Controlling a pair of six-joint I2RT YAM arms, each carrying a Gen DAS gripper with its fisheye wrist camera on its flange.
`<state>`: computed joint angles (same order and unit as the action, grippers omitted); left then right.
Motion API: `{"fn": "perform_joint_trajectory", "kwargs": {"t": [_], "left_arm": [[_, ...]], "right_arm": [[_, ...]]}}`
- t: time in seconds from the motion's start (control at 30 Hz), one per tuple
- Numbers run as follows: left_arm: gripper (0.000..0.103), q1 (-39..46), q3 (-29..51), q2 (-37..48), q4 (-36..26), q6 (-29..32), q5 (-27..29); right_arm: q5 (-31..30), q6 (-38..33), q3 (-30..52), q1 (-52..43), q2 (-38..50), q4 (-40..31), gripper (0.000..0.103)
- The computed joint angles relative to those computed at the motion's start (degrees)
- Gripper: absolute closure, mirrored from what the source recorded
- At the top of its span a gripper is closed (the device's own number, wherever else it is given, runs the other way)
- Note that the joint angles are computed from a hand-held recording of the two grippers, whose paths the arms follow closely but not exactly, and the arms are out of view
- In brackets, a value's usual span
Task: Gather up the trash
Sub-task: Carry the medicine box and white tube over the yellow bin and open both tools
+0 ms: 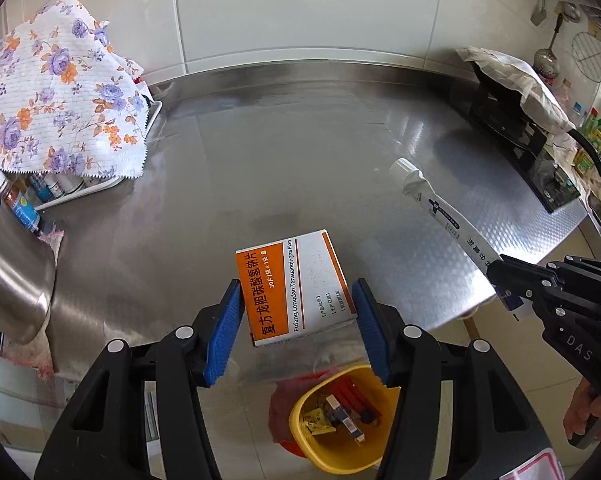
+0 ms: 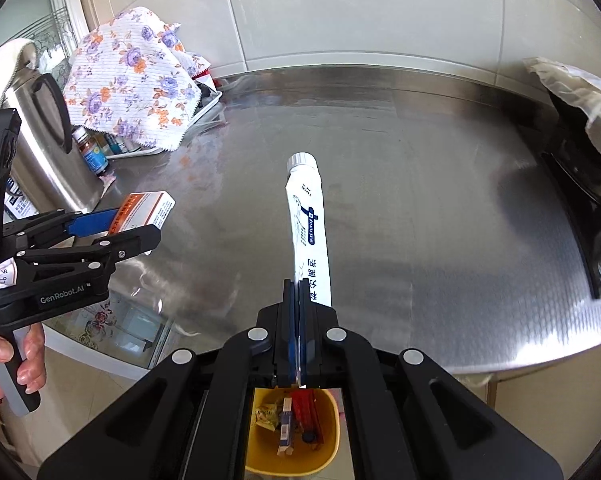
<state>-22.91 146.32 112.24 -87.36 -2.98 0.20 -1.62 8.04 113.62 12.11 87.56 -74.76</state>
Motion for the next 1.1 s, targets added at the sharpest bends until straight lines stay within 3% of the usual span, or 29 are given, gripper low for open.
{"fn": "perform_joint_trajectory", "kwargs": {"t": [0.13,0.27,0.43,0.53,0.7,0.8,0.93,1.1], "left_arm": [[0.048,-1.37,-18.76,-12.7,6.24,0.74,0.67],[0.048,-4.12,-32.25,-22.84,8.8,0.47,0.46],[0.048,-8.1,-45.88,-31.22,10.56,-2.08,0.44],[0.048,-10.24,-55.18,-34.4,13.0,-4.84,1.24],[0.048,-12.77,-68.6,-34.97,19.87,-8.67,3.14],[0.048,-13.68,-75.42,-32.59,26.15,-9.82,3.71],[0.048,-12.85,-82.36,-27.1,36.37,-11.56,6.01],[0.048,-10.83,-84.83,-16.71,44.32,-11.45,6.59]], "right_arm": [[3.99,4.28,-7.18,5.65,-8.85,-1.68,0.101],[8.19,10.15,-12.87,13.51,-16.74,-5.38,0.101],[11.06,19.01,-20.52,23.3,-24.39,-10.49,0.101],[9.78,21.81,-27.88,25.2,-28.32,-11.08,0.101],[2.25,18.7,-42.8,17.94,-32.58,-6.33,0.101],[-2.99,14.78,-53.28,11.55,-32.61,0.28,0.101],[-7.48,11.55,-63.1,5.85,-28.58,9.32,0.101],[-11.59,8.86,-70.38,0.59,-18.81,21.5,0.101]]}}
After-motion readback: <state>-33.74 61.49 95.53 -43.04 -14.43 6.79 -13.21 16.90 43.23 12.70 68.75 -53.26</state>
